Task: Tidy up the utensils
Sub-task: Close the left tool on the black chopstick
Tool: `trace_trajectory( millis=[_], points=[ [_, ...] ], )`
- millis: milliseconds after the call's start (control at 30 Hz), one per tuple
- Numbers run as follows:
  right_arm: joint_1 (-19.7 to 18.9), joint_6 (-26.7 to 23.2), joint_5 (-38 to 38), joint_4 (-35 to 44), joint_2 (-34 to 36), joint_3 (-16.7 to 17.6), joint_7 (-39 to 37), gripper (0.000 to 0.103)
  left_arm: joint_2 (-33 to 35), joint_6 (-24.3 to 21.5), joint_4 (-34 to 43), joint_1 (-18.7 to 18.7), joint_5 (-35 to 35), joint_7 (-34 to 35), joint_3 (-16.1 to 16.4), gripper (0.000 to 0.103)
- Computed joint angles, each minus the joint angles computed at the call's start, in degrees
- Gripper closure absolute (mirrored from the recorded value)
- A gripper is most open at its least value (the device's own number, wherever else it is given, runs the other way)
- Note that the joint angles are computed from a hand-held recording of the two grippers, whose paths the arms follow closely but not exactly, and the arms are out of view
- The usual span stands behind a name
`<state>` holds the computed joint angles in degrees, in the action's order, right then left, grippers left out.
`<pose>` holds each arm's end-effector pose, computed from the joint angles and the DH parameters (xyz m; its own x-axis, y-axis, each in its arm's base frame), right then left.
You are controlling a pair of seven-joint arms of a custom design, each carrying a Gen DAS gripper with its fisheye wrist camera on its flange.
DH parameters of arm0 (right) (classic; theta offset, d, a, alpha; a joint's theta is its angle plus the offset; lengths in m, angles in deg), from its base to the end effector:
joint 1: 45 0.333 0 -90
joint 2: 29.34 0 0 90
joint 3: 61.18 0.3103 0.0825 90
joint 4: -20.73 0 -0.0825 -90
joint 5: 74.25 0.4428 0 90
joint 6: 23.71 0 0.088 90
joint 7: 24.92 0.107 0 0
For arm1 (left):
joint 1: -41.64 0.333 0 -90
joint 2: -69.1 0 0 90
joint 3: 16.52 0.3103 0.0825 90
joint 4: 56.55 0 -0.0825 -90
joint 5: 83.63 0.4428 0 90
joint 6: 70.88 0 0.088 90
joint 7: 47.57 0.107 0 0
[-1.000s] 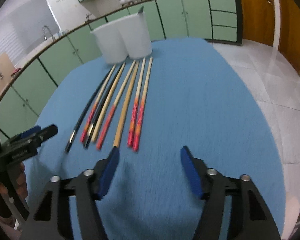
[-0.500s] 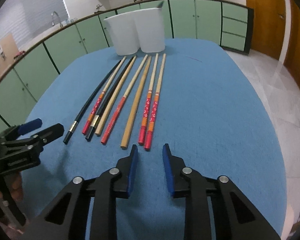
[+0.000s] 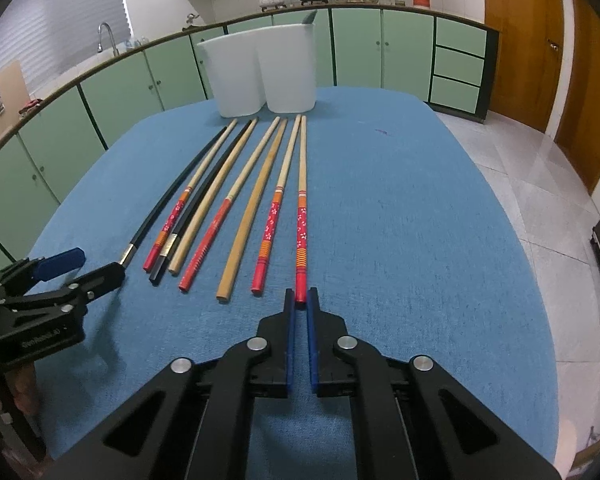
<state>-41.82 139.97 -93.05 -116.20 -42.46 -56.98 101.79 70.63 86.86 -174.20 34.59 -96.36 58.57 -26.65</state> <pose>0.5514 0.0899 0.4473 -0.1760 -0.9761 -0.1272 -0.7333 0.2162 -0.6446 0.6263 -0.1835 0.4677 -0.3996 -0.9165 0.0217 -0.7144 0.2965 -0.6338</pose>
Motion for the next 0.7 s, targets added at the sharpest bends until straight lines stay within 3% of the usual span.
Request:
trace_trajectory(
  millis=[333,600,700],
  points=[
    [-0.09,1.25,0.65,-0.66,-0.21,-0.04,0.41,0.097,-1.43,2.01,-2.22,-0.55,0.47,-0.72,-0.14,0.058],
    [-0.89,3.35,0.17,-0.78,0.57,0.41,2.45,0.096,-1.25,3.33,-2.41,-1.15,1.42,-0.70,-0.25,0.094],
    [-1.26,2.94,-0.93,-0.37,0.81,0.82,3.49,0.097,-1.06,3.36,-2.17,-1.15,1.48,-1.01,-0.22,0.097]
  ],
)
